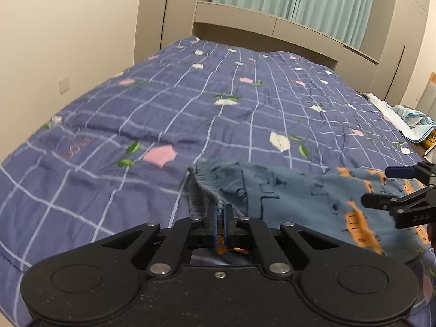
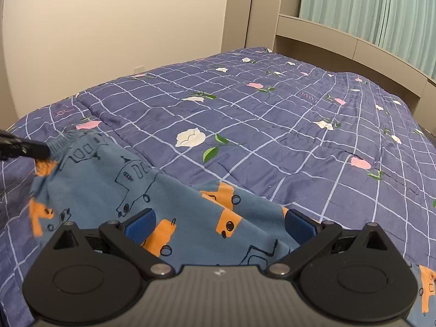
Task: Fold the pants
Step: 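Grasp the elastic waistband with the left gripper and lift it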
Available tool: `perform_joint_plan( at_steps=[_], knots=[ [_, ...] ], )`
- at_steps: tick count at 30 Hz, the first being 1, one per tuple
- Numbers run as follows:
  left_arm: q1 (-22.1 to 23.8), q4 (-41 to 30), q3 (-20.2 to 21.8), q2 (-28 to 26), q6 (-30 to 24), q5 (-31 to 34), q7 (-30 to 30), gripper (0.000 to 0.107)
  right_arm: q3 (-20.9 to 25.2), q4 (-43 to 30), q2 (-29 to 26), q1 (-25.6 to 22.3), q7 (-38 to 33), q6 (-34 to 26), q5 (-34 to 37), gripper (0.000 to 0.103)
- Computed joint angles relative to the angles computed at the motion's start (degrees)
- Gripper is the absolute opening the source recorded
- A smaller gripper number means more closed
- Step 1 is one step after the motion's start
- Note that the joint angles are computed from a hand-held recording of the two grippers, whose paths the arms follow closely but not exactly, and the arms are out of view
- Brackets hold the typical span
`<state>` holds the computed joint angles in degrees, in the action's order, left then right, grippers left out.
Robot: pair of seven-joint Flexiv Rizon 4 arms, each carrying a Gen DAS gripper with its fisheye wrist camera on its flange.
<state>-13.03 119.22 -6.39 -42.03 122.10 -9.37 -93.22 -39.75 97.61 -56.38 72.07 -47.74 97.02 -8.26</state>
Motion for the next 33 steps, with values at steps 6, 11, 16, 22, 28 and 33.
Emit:
perform_joint_plan(
  at_steps=[6,11,16,22,28,33],
  knots=[
    [-1.2,1.5,0.6,-1.4,5.2,-3.0,-3.3,0.045,0.5,-0.2,-0.1,-0.9,-0.2,0.1,0.0,0.103],
    [4.0,1.6,-2.9,-2.2,5.0,1.4,-7.9,0.062,0.7,-1.0,-0.1,-2.0,-0.7,0.1,-0.4,0.103],
    [8.1,-0.5,-5.4,-4.6,4.3,6.4,-10.8,0.054,1.1,-2.2,-0.5,-3.0,-1.1,0.4,-0.4,0.103],
    [6.3,-1.1,-4.1,-4.0,4.8,6.5,-12.7,0.016,3.1,-3.7,-0.5,-5.3,-1.6,-0.3,-1.2,0.103],
    [0.7,4.6,-0.9,1.5,8.5,1.1,-12.0,0.01,3.7,-5.4,-0.7,-7.2,-0.9,0.4,-1.4,0.099],
    [-1.2,7.9,0.1,3.2,8.6,0.0,-11.5,0.01,16.7,-11.0,1.0,-17.7,-5.8,-3.2,-7.4,0.081]
  ],
)
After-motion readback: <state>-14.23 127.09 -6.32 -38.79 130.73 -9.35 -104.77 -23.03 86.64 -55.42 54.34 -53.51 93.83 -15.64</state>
